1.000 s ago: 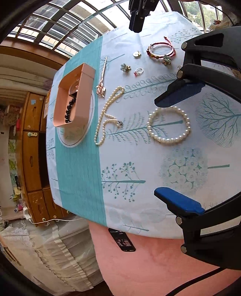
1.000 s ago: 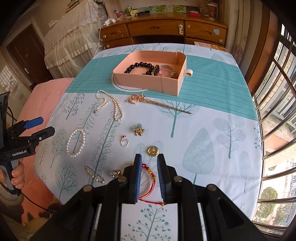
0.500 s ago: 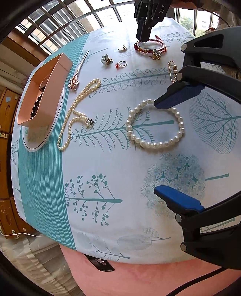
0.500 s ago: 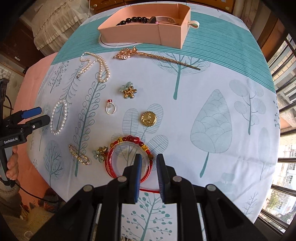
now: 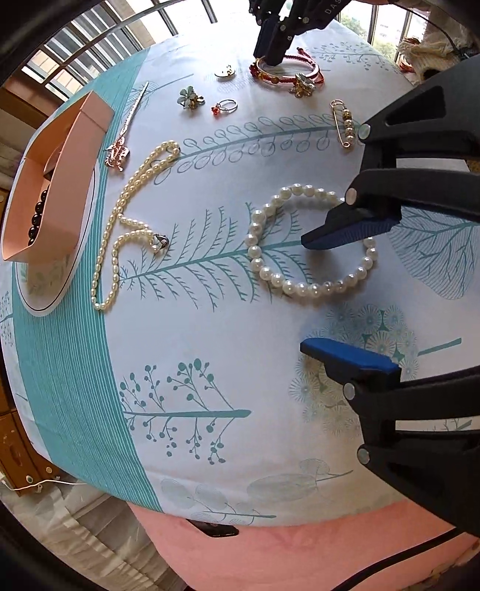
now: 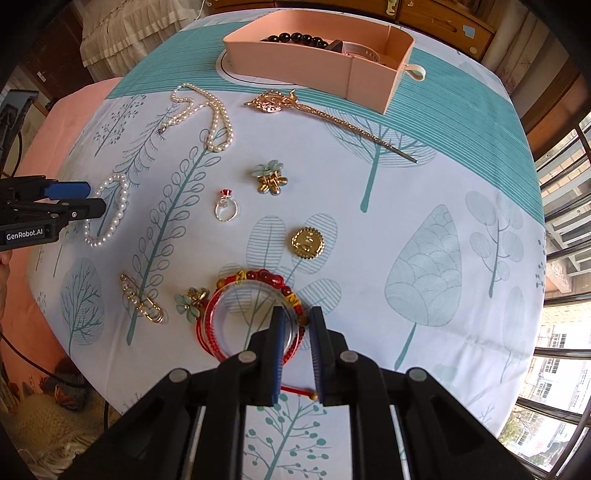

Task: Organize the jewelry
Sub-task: 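Grasp the red string bracelet with the right tool while the left tool grasps the pearl bracelet, then carry both bracelets into the pink box and open both tools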

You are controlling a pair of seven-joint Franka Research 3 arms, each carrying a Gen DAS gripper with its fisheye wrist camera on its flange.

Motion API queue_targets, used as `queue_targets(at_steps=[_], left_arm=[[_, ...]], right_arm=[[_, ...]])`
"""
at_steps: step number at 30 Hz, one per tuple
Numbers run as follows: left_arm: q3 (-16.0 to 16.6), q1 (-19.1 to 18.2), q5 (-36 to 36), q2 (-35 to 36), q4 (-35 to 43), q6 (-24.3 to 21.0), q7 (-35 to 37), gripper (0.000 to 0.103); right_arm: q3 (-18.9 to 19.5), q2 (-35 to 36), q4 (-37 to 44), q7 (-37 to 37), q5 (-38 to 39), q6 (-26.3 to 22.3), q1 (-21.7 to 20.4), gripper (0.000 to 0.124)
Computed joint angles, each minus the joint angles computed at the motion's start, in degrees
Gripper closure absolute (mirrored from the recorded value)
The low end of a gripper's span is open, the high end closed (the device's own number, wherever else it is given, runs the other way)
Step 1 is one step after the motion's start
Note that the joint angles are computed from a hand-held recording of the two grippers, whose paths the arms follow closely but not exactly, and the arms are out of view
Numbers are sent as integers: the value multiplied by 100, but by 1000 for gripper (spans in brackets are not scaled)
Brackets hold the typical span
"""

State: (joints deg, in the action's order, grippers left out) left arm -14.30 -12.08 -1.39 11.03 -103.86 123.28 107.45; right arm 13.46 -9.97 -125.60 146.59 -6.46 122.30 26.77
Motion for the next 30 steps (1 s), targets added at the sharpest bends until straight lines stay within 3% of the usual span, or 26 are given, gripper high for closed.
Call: queue_targets(at_steps=[2, 3, 5, 19, 30], left_arm=[[-21, -29, 22, -15, -2, -20, -1, 78], [-25, -39, 12, 12, 62, -123, -23, 98], [-39, -38, -95, 57, 156, -265, -54, 97], [-121, -86, -841, -308, 406, -28, 206, 98], [-242, -326, -1070, 124, 1630, 297, 51, 98]], right_arm=[[0, -12, -10, 39, -30, 27, -11, 112], [-6, -21, -20, 63, -45, 62, -23, 112], [-15, -164, -134, 99, -39, 147, -41, 112], [194, -726, -65, 524, -809, 350, -482, 113], [177, -442, 574, 988, -1805, 565, -857, 112]])
